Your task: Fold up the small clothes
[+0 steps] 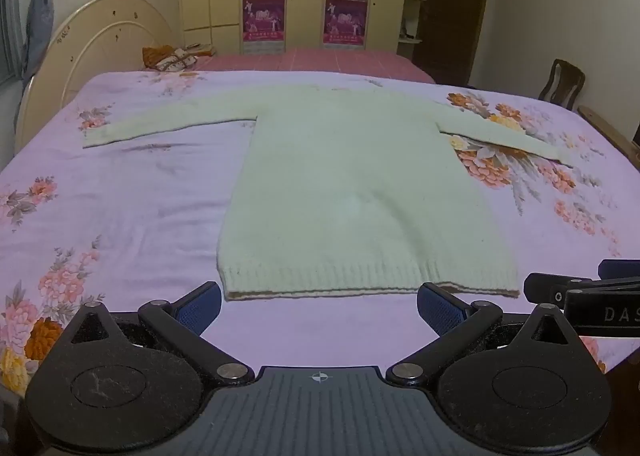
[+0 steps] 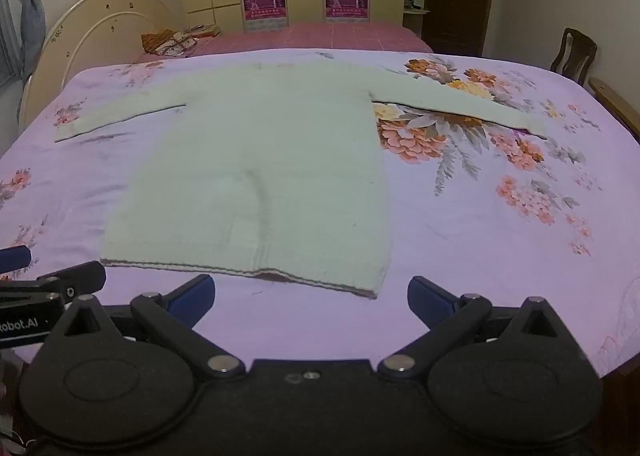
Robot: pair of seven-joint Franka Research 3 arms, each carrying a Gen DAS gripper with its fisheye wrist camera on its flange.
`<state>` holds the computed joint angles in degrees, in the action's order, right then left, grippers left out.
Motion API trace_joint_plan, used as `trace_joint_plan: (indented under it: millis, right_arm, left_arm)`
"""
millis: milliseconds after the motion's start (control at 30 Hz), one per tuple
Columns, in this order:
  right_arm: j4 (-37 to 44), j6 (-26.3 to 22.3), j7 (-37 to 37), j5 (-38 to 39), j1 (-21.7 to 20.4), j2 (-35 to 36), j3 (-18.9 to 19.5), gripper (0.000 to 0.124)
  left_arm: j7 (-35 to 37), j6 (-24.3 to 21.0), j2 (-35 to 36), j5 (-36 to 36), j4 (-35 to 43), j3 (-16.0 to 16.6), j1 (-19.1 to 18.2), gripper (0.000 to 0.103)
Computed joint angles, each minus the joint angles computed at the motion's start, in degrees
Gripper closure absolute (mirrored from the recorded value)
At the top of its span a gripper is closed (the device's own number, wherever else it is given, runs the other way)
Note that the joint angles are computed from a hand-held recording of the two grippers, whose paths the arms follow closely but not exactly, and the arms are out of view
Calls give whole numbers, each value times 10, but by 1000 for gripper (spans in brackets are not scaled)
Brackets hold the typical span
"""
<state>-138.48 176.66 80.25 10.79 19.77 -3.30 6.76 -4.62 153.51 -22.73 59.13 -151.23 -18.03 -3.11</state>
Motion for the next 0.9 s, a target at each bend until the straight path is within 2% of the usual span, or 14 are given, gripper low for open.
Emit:
trace_joint_plan:
  millis: [200,900]
  right_arm:
    - [-6,6,16,-18,-3,-1,4,22]
    - [-6,2,-2,0,-2,-3,0,22]
  left_arm:
    - [-8,-3,7,9,5,-2,-1,0]
    - [-16,-9,11,9,10,2,-12,0]
